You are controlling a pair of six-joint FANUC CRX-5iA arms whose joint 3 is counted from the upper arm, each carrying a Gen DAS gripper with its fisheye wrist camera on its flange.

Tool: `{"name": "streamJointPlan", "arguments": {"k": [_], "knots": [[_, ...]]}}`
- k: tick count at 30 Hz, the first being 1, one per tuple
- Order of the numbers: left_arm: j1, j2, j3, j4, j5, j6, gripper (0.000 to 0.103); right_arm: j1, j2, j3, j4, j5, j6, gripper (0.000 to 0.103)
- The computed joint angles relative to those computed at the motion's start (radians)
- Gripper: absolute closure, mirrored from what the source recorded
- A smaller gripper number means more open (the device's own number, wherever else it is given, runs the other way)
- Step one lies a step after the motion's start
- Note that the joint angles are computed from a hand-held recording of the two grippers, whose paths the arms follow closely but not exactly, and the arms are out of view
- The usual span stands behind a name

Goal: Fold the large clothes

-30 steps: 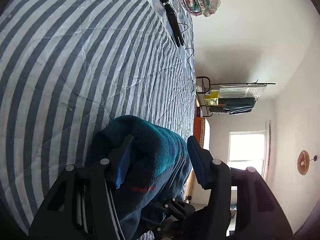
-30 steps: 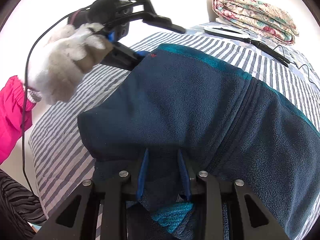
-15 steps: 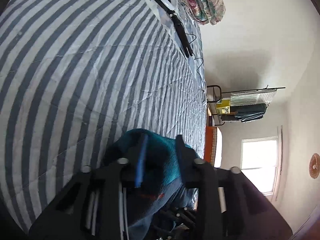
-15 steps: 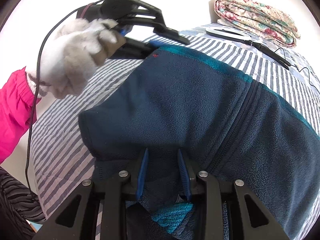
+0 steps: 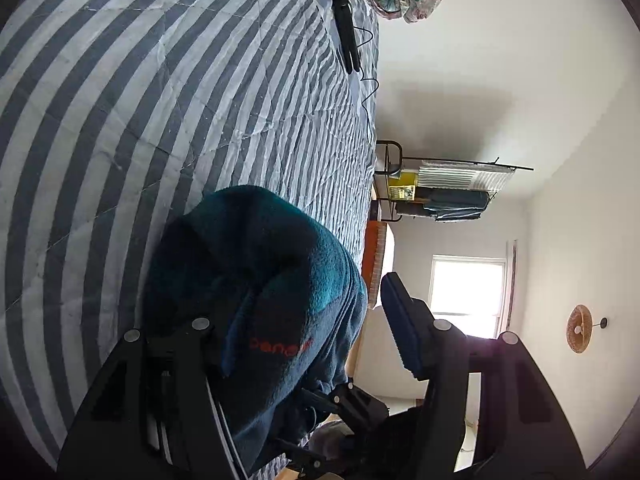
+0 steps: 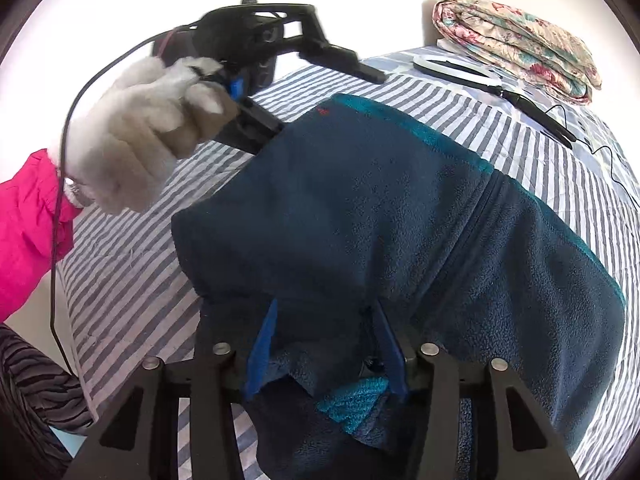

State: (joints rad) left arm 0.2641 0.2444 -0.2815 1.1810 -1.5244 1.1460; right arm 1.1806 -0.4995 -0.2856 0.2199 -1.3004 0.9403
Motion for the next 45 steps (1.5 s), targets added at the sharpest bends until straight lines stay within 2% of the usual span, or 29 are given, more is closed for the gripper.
{"name": "streamJointPlan", "arguments": {"k": [3, 4, 5, 8, 14, 18, 21, 22, 26, 29, 31, 35, 38, 42, 43, 45], "knots": [[-0.021, 0.012, 0.01, 0.002, 0.047, 0.018, 0.042, 0.019, 0.009, -0.006, 0.029, -0.004, 0.001, 0.052], [-0.025, 0.005, 0.009, 0.002, 0.072, 0.018, 0.05, 0.022, 0.01, -0.011, 0.034, -0.001, 0.0, 0.052], [-0.031, 0.0, 0.014, -0.006, 0.095, 0.018, 0.063, 0.025, 0.006, -0.015, 0.036, 0.001, -0.006, 0.052], [-0.028, -0.023, 0.024, -0.039, 0.154, -0.005, 0.079, 0.015, -0.004, -0.025, 0.017, 0.014, -0.018, 0.052], [-0.069, -0.113, 0.071, -0.231, 0.341, -0.106, 0.083, 0.016, -0.009, -0.031, 0.007, 0.013, -0.018, 0.052], [-0.078, -0.131, 0.078, -0.301, 0.393, -0.079, 0.083, 0.017, -0.012, -0.037, 0.01, 0.017, -0.031, 0.052], [-0.069, -0.192, 0.104, -0.461, 0.458, -0.039, 0.083, 0.013, -0.033, -0.02, -0.006, 0.005, -0.039, 0.057], [-0.055, -0.199, 0.111, -0.484, 0.453, -0.021, 0.083, 0.001, -0.042, -0.014, -0.019, 0.003, -0.035, 0.058], [0.003, -0.244, 0.086, -0.437, 0.421, -0.042, 0.083, -0.015, -0.121, -0.012, -0.018, 0.006, -0.078, 0.058], [0.008, -0.292, 0.056, -0.393, 0.379, -0.097, 0.083, 0.011, -0.175, -0.027, 0.076, -0.014, -0.144, 0.058], [-0.017, -0.313, 0.057, -0.404, 0.363, -0.128, 0.083, 0.027, -0.192, -0.043, 0.168, -0.054, -0.191, 0.058], [-0.053, -0.321, 0.047, -0.384, 0.298, -0.148, 0.083, -0.081, -0.192, -0.039, 0.162, -0.08, -0.203, 0.057], [-0.094, -0.32, 0.047, -0.453, 0.297, -0.154, 0.083, -0.12, -0.194, -0.055, 0.114, -0.109, -0.186, 0.057], [-0.097, -0.307, 0.012, -0.523, 0.29, -0.148, 0.083, -0.054, -0.223, -0.111, 0.09, -0.169, -0.185, 0.056], [-0.088, -0.302, -0.007, -0.517, 0.289, -0.155, 0.088, -0.014, -0.238, -0.143, 0.111, -0.184, -0.214, 0.056], [-0.063, -0.299, -0.036, -0.465, 0.277, -0.157, 0.089, 0.044, -0.27, -0.186, 0.152, -0.194, -0.27, 0.056]]}}
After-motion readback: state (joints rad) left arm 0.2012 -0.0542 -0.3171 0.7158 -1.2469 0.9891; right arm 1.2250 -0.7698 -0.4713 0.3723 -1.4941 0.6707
